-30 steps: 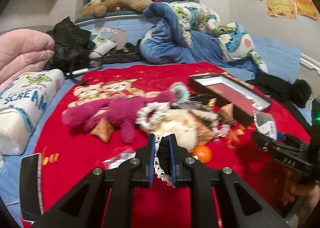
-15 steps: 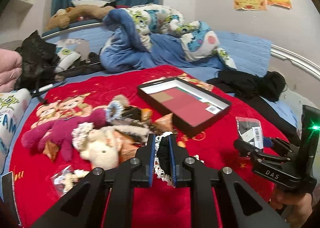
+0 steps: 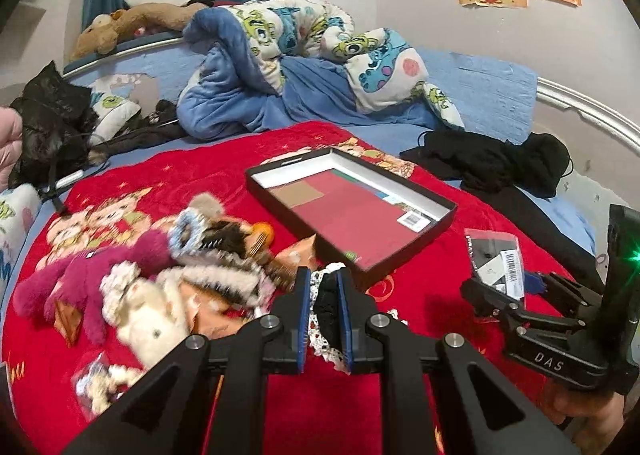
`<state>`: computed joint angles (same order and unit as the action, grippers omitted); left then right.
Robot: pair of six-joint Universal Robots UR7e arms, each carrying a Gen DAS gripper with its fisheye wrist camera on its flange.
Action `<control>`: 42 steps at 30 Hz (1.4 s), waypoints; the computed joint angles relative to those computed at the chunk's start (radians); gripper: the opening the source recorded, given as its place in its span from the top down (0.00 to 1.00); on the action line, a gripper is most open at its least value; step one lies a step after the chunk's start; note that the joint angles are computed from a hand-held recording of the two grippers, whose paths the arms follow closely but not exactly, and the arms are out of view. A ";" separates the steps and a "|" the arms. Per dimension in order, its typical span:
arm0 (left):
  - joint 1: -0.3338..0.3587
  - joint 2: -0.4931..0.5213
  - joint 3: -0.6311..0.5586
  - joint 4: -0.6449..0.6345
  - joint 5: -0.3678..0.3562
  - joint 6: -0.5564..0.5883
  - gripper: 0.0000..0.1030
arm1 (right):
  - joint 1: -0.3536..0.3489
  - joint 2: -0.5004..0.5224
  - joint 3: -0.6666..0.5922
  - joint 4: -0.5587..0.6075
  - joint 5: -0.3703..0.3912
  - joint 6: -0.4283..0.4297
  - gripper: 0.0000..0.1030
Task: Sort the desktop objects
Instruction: 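Carry the bag and scrunchie with both tools over the open black box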
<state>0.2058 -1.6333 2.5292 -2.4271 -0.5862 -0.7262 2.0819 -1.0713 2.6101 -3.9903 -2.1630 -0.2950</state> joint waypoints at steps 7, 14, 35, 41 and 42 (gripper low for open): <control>0.140 0.222 -0.089 -0.385 -0.049 0.301 0.87 | -0.060 -0.029 -0.063 0.057 0.055 -0.043 0.41; 0.250 0.393 -0.207 -0.577 -0.112 0.481 0.87 | -0.134 -0.045 -0.132 0.130 0.121 -0.051 0.41; 0.406 0.698 -0.277 -1.068 -0.156 0.747 0.87 | -0.317 0.015 -0.278 0.229 0.381 -0.122 0.41; 0.418 0.712 -0.280 -1.097 -0.134 0.763 0.87 | -0.283 0.071 -0.307 0.202 0.279 -0.174 0.39; 0.425 0.710 -0.282 -1.084 -0.136 0.752 0.87 | -0.271 0.089 -0.319 0.195 0.243 -0.188 0.39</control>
